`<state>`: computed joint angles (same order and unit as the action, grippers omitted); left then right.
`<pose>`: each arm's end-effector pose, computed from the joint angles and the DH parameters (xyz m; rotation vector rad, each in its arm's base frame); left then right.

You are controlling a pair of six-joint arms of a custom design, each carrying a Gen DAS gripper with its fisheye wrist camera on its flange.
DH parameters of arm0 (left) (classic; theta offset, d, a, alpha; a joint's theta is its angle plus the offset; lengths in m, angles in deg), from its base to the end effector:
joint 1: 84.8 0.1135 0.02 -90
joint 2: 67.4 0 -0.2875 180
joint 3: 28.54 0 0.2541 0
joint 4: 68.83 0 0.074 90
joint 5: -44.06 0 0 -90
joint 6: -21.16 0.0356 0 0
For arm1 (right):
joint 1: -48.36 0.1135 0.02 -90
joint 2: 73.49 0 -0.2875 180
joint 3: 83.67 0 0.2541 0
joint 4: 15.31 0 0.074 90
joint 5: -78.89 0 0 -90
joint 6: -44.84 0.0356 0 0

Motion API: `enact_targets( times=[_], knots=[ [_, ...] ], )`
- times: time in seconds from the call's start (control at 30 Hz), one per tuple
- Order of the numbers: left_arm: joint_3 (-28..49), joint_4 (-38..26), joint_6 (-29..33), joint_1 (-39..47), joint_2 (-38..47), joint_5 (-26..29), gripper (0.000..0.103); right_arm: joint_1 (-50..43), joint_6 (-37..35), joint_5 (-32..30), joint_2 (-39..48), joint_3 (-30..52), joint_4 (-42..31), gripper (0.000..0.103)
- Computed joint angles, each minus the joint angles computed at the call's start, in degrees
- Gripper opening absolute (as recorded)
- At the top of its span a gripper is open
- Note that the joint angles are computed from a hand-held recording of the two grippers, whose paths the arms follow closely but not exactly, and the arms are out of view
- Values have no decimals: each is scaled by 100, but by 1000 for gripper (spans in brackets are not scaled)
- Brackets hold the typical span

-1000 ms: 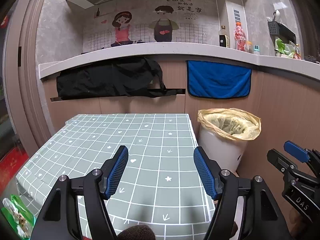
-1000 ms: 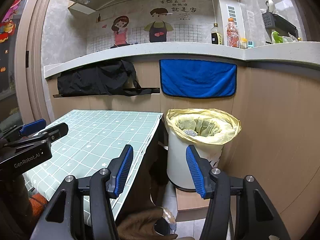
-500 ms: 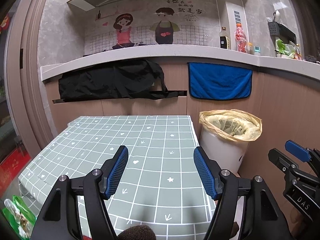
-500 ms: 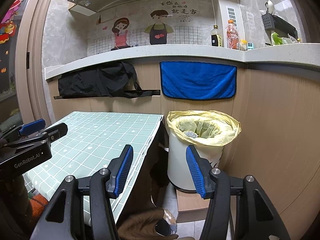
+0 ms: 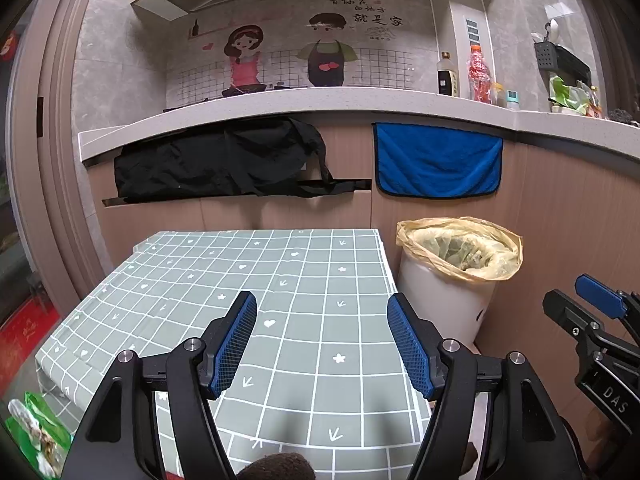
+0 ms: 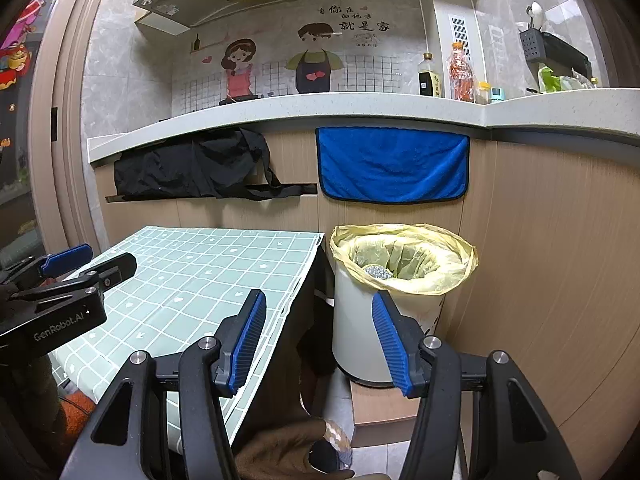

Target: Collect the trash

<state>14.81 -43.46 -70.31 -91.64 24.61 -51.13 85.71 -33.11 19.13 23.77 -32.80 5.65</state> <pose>0.2967 -0.0323 0.1668 0.0337 1.9752 -0.0049 0.2702 0.1836 0.1697 -0.1008 1.9484 0.0357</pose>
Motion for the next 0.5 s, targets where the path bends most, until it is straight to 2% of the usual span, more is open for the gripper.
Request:
enact_targets(
  times=[0.5],
  knots=[
    [6,38,154,128,-23,243,68,55,39,99,-60,-12,-33,52]
  ],
)
